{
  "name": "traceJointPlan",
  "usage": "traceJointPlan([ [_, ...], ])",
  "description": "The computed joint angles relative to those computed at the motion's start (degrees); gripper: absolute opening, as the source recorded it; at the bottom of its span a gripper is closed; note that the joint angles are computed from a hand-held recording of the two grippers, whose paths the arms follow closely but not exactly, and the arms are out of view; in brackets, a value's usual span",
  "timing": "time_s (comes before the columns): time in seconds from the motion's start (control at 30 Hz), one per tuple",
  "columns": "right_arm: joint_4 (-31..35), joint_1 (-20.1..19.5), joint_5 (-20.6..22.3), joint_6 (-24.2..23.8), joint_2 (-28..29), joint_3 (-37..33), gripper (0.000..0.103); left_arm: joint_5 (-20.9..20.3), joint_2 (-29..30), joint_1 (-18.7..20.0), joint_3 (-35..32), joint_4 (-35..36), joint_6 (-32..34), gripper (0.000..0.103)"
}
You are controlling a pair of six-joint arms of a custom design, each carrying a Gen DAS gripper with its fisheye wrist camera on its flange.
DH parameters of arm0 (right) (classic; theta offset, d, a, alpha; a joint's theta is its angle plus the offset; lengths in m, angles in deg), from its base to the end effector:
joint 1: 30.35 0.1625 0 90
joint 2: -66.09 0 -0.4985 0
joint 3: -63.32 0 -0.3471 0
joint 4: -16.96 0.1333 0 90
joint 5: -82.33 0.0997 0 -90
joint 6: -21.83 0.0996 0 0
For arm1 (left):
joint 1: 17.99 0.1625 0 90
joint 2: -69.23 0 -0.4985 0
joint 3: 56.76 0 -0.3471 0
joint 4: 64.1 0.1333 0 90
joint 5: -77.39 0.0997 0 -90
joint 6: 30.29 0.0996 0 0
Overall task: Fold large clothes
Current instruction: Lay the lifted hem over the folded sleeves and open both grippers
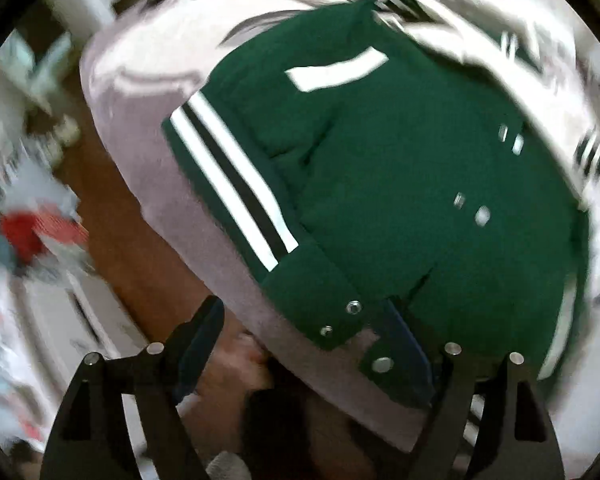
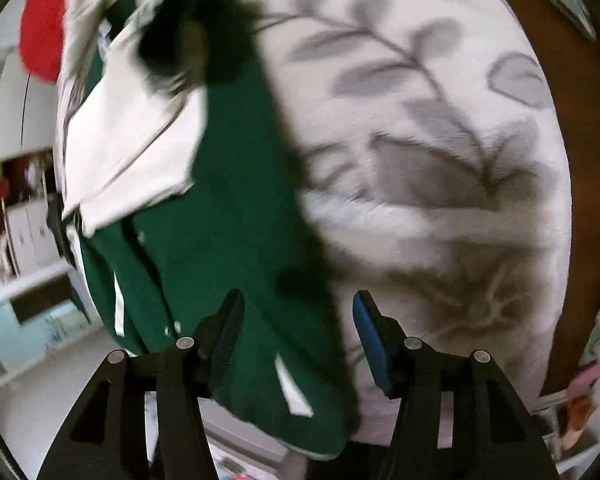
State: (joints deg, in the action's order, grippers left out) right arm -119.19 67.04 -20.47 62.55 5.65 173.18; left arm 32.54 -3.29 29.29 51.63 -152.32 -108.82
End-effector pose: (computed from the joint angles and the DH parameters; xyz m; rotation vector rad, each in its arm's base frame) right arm 0.1831 -0.5467 0.2298 -0.8267 -2.7942 0.0573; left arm -0.1670 -0.4815 0.3181 -0.3750 2.1623 -0.4239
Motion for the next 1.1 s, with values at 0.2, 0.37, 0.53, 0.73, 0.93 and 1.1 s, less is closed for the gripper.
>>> traceJointPlan([
  [0.2, -3.0, 3.8, -5.5, -10.5, 9.0, -6.4, 0.067, 2.2, 7.0, -0.6, -2.8, 2.1, 3.6, 0.081],
  [0.37, 5.1, 6.1, -21.6, -8.2, 12.0, -9.0, 0.056, 1.6, 11.2, 0.2, -4.1, 2.6, 6.7, 0.081],
  [0.53, 1.7, 2.3, -18.5, -2.1, 4.5, -1.8, 0.056, 0.6, 11.8, 0.5, -3.6, 2.8, 6.1, 0.081],
  [0.73, 2.7, 3.9, -21.6, -15.8, 9.5, -8.3, 0.056, 1.2, 12.3, 0.7, -4.0, 3.3, 5.8, 0.081],
  [0.93, -3.5, 0.1, -22.4, -13.1, 5.1, -2.7, 0.052, 1.4, 12.6, 0.7, -4.5, 4.0, 6.4, 0.081],
  [1.1, -0.6, 1.3, -19.8, -14.6, 4.3, -4.2, 0.052, 2.1, 12.6, 0.2, -4.0, 4.3, 5.7, 0.081],
])
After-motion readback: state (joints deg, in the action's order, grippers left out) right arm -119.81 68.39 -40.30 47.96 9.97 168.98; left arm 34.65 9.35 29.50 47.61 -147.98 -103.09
